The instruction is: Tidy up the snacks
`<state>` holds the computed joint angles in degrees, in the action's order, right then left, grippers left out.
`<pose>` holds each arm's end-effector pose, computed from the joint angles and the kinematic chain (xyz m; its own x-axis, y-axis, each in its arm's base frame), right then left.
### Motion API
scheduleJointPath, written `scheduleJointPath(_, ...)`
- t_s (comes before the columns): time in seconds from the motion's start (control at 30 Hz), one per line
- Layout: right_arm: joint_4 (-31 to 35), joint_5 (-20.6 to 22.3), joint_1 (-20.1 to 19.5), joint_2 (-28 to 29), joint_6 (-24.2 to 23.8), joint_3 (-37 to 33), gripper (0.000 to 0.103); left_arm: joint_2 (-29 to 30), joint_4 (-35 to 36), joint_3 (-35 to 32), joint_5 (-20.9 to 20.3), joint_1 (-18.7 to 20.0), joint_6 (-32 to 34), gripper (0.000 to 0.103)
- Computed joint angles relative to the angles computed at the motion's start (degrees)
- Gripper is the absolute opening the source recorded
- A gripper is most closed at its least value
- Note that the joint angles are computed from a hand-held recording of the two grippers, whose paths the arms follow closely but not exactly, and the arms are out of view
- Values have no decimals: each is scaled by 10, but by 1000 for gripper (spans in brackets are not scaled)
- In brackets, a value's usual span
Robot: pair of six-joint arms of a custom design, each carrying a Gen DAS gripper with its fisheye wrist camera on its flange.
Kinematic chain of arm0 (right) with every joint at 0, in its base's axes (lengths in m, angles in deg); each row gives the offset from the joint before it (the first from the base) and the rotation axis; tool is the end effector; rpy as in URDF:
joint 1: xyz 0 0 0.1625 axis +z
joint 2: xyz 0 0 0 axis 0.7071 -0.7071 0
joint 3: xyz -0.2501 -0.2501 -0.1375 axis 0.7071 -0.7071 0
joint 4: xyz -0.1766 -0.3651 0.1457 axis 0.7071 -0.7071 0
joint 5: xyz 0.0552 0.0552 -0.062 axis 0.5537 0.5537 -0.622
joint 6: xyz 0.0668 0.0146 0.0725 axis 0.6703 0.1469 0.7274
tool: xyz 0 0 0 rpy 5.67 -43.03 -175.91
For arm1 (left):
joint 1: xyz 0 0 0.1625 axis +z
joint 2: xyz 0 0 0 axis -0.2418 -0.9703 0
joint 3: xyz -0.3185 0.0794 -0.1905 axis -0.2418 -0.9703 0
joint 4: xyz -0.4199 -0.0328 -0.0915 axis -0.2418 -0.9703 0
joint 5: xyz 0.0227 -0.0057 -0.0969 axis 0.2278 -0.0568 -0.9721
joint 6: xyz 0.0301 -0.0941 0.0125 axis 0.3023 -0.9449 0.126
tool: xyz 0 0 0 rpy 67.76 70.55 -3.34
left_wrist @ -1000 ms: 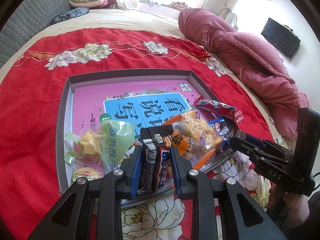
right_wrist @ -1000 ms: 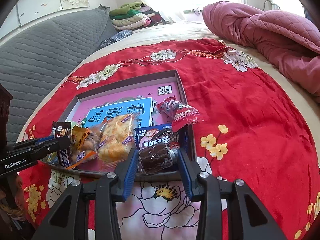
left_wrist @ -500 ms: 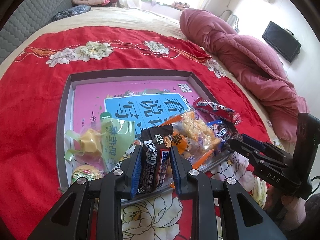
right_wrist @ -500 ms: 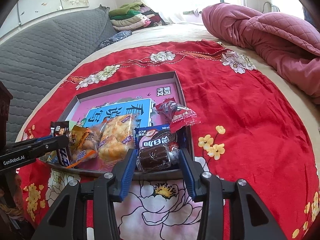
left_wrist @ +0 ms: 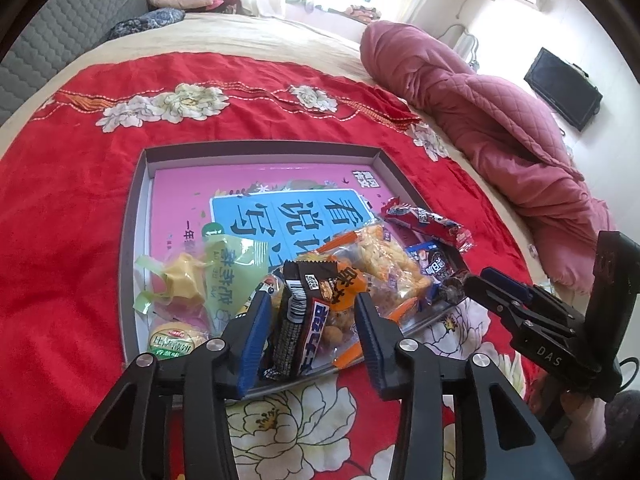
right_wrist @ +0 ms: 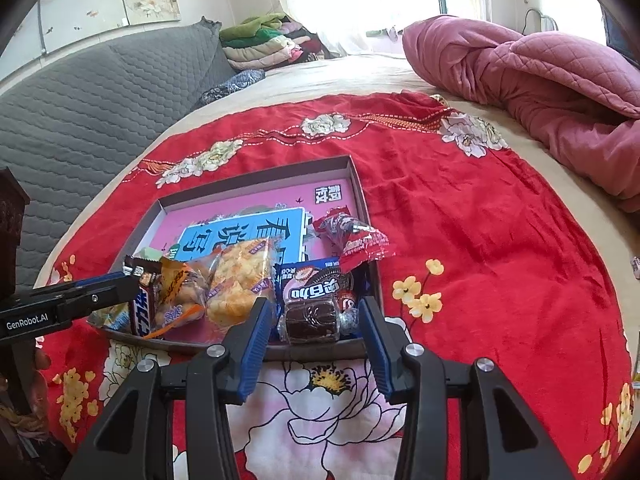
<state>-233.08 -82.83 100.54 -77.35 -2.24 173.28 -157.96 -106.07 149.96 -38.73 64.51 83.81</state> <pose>0.3663 -0.1955 0.0258 -0.8071 0.2325 0.5427 -0.2685 0.6741 -0.6881 -0.0572 -0.3297 0.3527 -0.7636 0.5618 -0.3182 0.6305 0.7551 -0.1799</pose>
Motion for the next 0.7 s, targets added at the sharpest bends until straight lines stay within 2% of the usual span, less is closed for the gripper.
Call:
scheduleJointPath(0.1,18,-6,8,-5,10,-3,50,-5,11,-4,0,-4,-7,48)
scheduleJointPath(0.27,54,-12,25,-17,33,-7,52,-22,43,-13,4,-17,-31,56)
scheduleJointPath(0.4,99,-16,44,-24,57,-14,63,-50,94,-17,26,-46,-66,60)
scheduleJointPath(0.57,185,-26,68,-23,88,-35,64,-93,172,-16,49,-98,-126,61)
scheduleJointPath(0.7,215,-34,79,-22,97,-46,70,-116,218,-14,58,-129,-165,62)
